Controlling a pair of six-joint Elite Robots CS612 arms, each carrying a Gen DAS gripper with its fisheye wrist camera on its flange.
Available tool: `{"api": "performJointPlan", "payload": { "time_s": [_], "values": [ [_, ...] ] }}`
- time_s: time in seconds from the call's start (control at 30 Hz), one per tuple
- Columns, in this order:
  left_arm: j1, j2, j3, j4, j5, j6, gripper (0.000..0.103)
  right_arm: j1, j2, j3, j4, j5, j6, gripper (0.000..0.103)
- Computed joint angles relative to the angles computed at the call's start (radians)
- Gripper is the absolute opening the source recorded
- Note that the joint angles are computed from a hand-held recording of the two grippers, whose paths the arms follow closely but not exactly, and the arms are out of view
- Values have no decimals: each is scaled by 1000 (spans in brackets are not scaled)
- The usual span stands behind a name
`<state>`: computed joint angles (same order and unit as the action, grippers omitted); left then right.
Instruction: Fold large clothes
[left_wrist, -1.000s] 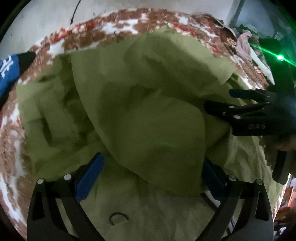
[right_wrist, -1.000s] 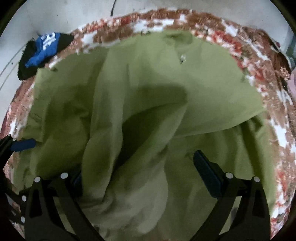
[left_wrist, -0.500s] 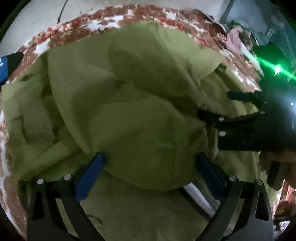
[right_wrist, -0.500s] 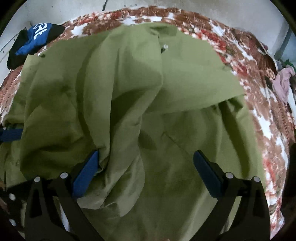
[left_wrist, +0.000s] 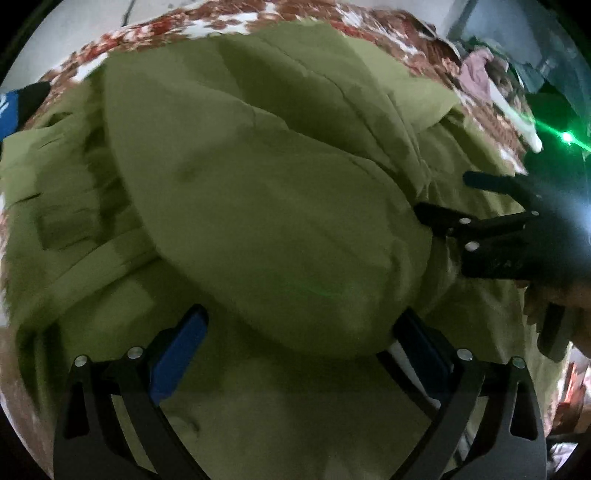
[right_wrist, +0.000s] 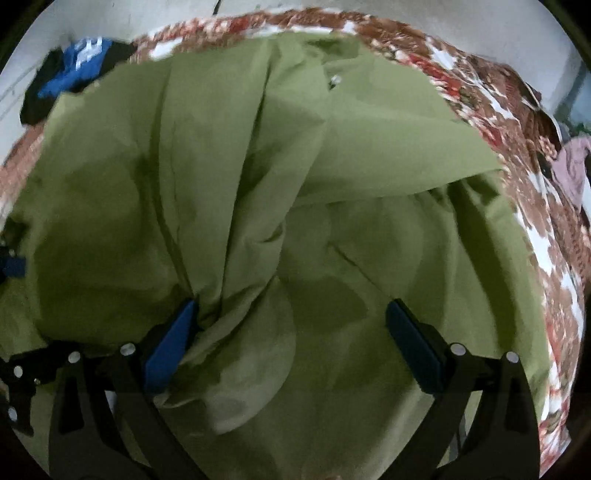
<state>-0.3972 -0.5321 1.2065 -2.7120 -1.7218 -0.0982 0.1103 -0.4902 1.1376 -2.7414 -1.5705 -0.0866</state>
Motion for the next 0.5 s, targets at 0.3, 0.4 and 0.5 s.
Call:
{"api": "performJointPlan", "payload": {
  "time_s": [0.3, 0.4, 0.5],
  "values": [
    [-1, -179, 251, -105, 74, -60, 98, -47, -175, 267, -123, 66, -32, 98],
    [-4, -258, 370, -85, 123, -100, 98, -73, -236, 373, -132, 82, -76, 98],
    [-2, -319, 462, -30, 157, -130, 98, -85, -284, 460, -134, 42, -170, 98]
  ]
}}
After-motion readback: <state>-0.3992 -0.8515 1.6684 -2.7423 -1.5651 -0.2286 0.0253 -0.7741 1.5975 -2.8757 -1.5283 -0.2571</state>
